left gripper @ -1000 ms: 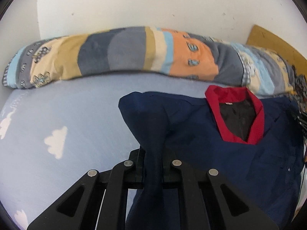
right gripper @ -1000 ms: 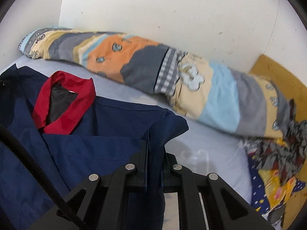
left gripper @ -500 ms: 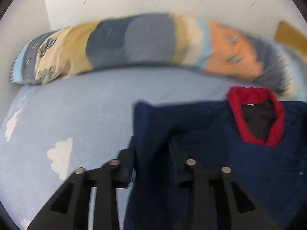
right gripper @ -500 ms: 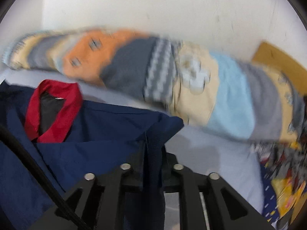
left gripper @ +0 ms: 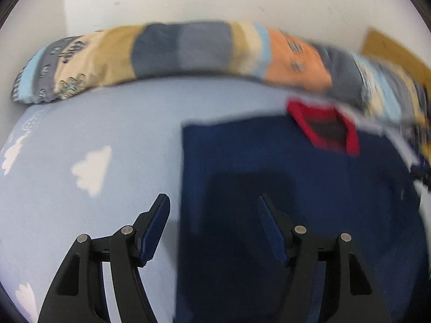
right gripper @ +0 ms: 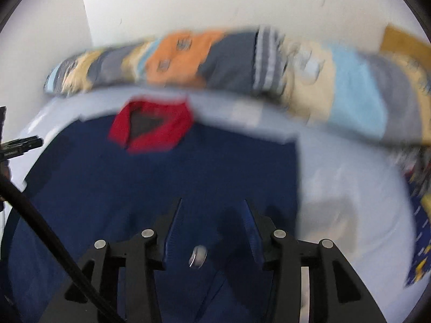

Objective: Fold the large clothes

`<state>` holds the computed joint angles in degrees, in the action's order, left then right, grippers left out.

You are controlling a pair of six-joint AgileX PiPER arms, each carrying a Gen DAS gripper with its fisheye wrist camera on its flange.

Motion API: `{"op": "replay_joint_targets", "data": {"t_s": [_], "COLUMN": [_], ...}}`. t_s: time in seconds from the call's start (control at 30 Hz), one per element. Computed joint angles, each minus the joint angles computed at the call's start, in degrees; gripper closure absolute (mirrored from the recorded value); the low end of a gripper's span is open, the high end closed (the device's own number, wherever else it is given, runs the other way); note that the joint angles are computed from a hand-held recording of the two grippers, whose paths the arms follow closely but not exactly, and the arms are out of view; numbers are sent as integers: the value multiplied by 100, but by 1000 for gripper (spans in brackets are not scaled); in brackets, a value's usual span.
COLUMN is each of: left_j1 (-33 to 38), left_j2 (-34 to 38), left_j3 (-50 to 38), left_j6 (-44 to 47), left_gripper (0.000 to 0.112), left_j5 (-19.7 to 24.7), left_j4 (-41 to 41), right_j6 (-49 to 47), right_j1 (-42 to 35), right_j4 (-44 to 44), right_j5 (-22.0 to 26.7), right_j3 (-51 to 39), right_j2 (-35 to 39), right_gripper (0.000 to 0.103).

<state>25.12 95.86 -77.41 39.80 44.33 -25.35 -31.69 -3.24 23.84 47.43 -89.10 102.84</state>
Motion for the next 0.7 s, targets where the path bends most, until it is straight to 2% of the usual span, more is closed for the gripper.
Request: {"op": "replay_joint_targets", "data": {"t_s": [0.07,0.1,0.13,0.17,0.23,0.33,0.4,0.53,0.63,0.7], "left_j1": [-182,-154,-12,97,228,644,987,1738,2513,3130], "left_j2": [72,199,371,315,79,-704,-1289,-2292,-3002,-3205], "left_j3": [378,459,380,443,439,893,1236,2026,2555,2797], "left_j6": [-399,-439,-537,-529,-630,205,644,1546,2224,2697], "left_gripper": [46,43,43,43,44,44,44,44,43,41], "left_j5": [-443,-504,-337,-293,-59,238,618,1373,1974,2455], "left_j4": [601,632,434,221,203,-390,-543,-577,-379,-342], "right_j6": [220,404,522,522,752,475,229,-13,-12,-97], "right_j1": [-71,-156,-344,-496,-638,-762,-873,-1035,-994,-1079], "right_j4": [-377,-590,-574,-400,-469,-297,-112,67,-188,-264], "right_j5": [-182,-205,-99,-63,122,246,451,887,1273,1599], "right_j3": [295,254,124,126,147,658,1065,2102,2823,3355], "right_j2": [66,224,428,435,197,-715,-1224,-2210,-3001,-3614], "right_gripper": [59,72,90,94,91,80,75,75,75,74]}}
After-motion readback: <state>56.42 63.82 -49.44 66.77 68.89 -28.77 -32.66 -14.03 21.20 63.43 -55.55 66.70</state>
